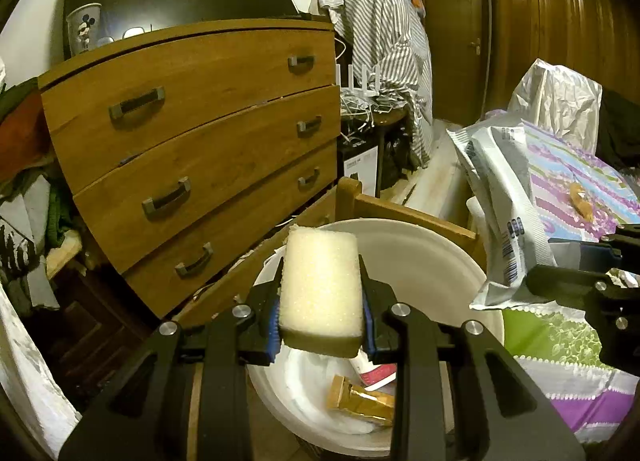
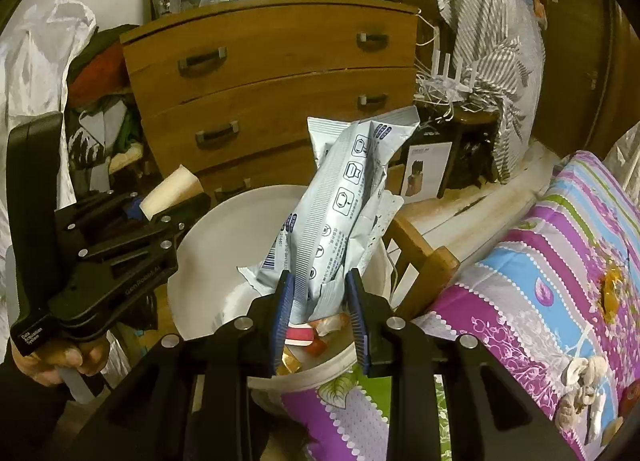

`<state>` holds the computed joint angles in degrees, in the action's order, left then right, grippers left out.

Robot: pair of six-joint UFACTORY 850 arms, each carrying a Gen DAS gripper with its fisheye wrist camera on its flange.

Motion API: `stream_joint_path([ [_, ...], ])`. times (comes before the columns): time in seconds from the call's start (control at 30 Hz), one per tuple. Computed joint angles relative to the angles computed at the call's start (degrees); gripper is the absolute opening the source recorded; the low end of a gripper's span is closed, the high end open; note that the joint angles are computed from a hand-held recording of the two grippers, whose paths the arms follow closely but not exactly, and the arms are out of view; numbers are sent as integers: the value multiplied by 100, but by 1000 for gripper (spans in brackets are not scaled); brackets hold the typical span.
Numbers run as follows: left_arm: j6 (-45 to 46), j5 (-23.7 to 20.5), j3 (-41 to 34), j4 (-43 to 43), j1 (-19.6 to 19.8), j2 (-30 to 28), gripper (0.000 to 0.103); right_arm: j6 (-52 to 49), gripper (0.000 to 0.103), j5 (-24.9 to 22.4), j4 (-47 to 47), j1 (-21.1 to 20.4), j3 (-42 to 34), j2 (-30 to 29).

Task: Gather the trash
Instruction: 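Open both tools to drop the sponge and packet into the bucket, then move both open tools back toward the bed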

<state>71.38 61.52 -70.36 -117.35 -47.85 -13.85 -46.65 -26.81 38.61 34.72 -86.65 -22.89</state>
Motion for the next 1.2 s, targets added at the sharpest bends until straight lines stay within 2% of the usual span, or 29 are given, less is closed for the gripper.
stream_joint_path([
  [0.23, 52, -239, 86, -45, 115, 22, 29, 51, 29, -118, -139, -12, -180, -163],
  [0.47, 120, -1382, 483, -72, 421, 337, 29, 90, 29, -317, -269, -46, -355, -359],
  [0.6, 109, -1840, 642, -20, 568, 466, 28, 52, 29, -435, -224, -82, -447, -456],
  [0.7, 113, -2051, 695, 12, 639, 520, 28, -36, 29, -548, -165, -113, -503, -504],
  [0.87, 189, -2141, 726, 76, 681, 580, 29, -228, 29, -687, -47, -136, -609, -556],
  [0.93, 273, -2204, 751, 64, 700, 600, 29, -271, 33, -816, -92, -128, -706, -623],
  [0.97, 346, -2264, 769, 2, 732, 608, 40, -227, 35, -824, -151, -119, -739, -649],
  [1.0, 333, -2252, 793, -53, 731, 614, 67, -207, 40, -806, -173, -115, -747, -664],
  [1.03, 211, -2173, 823, -10, 728, 630, 76, -218, 41, -786, -163, -113, -744, -670],
  [1.07, 83, -2136, 861, 83, 715, 649, 79, -179, 41, -753, -179, -114, -738, -675],
  [1.2, 11, -2173, 929, 95, 731, 689, 79, -157, 41, -738, -145, -129, -711, -675],
])
